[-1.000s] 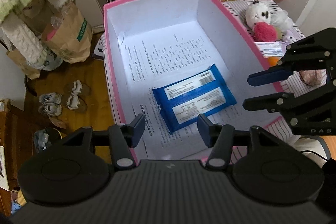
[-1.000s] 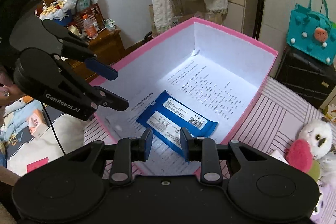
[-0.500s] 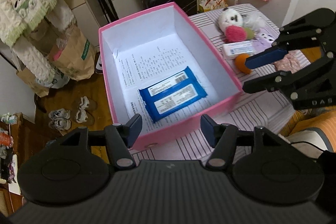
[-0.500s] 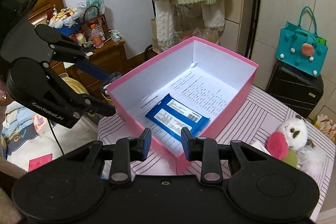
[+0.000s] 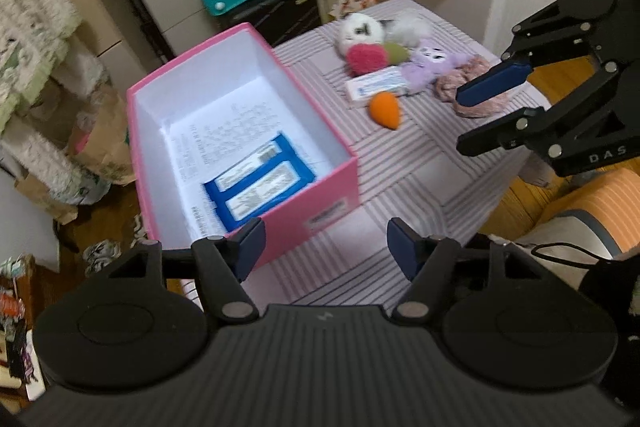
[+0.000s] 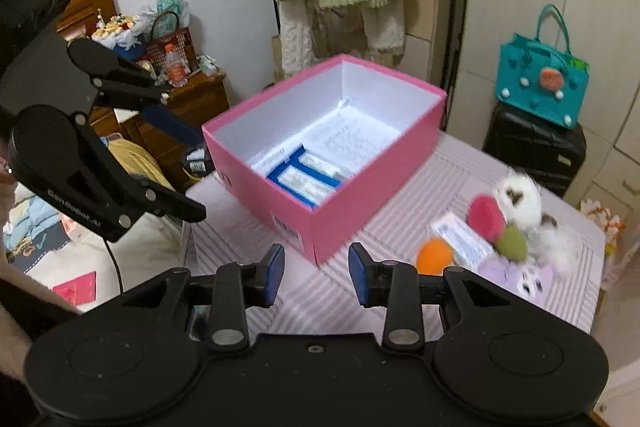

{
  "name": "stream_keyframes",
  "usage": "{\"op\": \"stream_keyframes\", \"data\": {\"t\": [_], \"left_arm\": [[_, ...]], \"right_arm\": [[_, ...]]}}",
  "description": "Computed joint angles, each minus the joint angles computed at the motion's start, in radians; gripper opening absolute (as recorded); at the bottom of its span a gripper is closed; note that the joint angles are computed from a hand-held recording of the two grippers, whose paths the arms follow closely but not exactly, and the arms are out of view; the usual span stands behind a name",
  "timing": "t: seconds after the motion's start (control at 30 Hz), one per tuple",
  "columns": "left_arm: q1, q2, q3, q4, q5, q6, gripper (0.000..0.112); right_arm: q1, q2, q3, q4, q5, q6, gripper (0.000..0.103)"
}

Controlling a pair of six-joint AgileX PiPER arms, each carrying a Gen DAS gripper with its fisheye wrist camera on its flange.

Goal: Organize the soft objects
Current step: 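Move both tools back toward the floral cloth and orange sponge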

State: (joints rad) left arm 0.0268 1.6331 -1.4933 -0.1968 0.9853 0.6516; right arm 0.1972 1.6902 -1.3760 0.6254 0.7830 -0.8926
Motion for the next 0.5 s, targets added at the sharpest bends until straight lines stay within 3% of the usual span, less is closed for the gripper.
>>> {"op": "stream_keyframes", "data": {"t": [0.17,0.27,0.5], "left_arm": [[-0.052,0.013,0.006,-0.002,0.007,-0.003,0.067],[-0.058,0.033,0.015,-0.071,0.004,0.083,0.067],[-0.08,0.081,0.057,-0.206,-0.081,0.156,0.067]], "right_arm": [[-0.065,-0.039,0.094,0.032,-0.014,-0.055,0.043],[-0.117,-0.035,0.145,0.104,-0.013,-0.136,0.045],[-0.224,0.013,0.242,0.295,0.004,-0.346,0.048]]}}
